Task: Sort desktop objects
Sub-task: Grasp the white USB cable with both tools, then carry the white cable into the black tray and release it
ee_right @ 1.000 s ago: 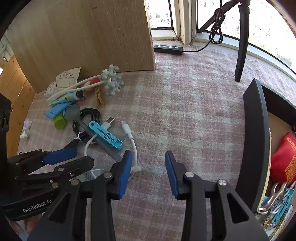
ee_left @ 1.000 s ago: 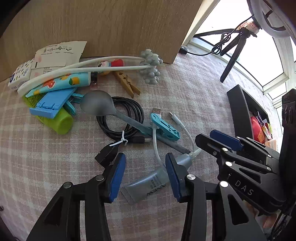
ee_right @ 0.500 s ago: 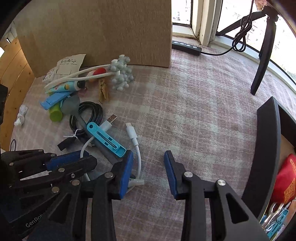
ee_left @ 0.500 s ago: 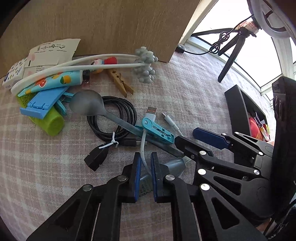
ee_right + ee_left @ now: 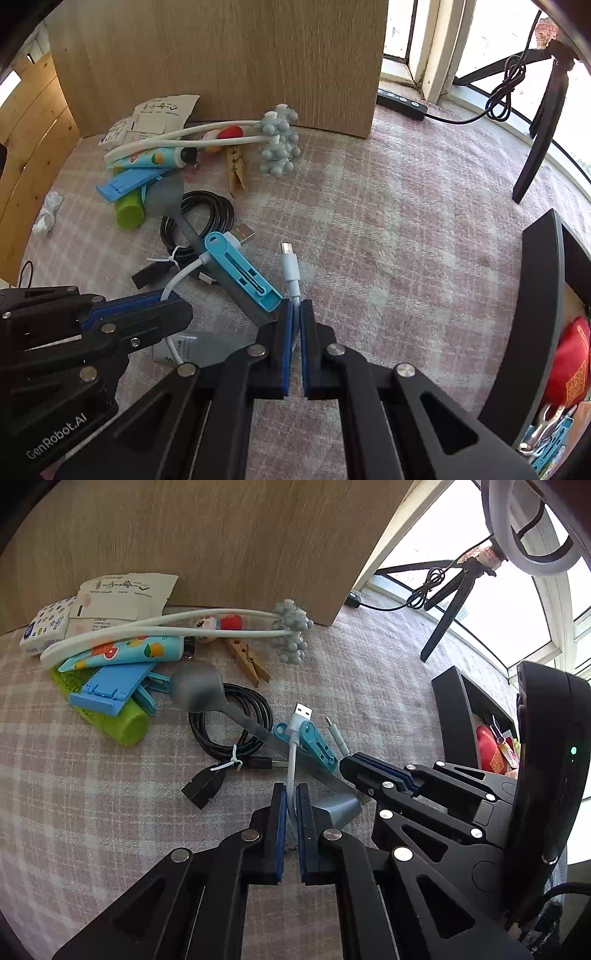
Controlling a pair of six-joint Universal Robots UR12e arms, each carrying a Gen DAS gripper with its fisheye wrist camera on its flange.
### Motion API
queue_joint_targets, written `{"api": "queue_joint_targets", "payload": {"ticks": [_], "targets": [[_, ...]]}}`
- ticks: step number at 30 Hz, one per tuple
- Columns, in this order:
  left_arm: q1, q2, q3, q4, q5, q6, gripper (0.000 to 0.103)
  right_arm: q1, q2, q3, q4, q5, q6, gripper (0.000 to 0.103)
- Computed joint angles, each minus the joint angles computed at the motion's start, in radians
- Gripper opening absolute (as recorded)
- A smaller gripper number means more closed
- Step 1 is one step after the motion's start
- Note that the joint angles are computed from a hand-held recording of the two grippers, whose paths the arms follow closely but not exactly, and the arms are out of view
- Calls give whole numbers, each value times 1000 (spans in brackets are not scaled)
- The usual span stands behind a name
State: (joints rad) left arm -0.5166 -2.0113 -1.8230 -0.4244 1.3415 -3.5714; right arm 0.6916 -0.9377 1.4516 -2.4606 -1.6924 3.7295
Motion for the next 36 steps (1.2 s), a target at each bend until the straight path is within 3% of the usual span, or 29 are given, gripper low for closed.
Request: {"api": "queue_joint_targets", "payload": {"ticks": [14,22,30,36], "targets": [[-33,48,5,44,35,62,3,-5,-114,136,-151,6,113,4],[-62,47,34,25,5,91,3,7,-184,201,-166,-71,169,4],[-138,-15,146,-11,5,144,4,-1,-293,328,-154,-174,264,4],[-195,-90,281,-54,9,195,5,-39,-395,419,-116,-249,344,4]]}}
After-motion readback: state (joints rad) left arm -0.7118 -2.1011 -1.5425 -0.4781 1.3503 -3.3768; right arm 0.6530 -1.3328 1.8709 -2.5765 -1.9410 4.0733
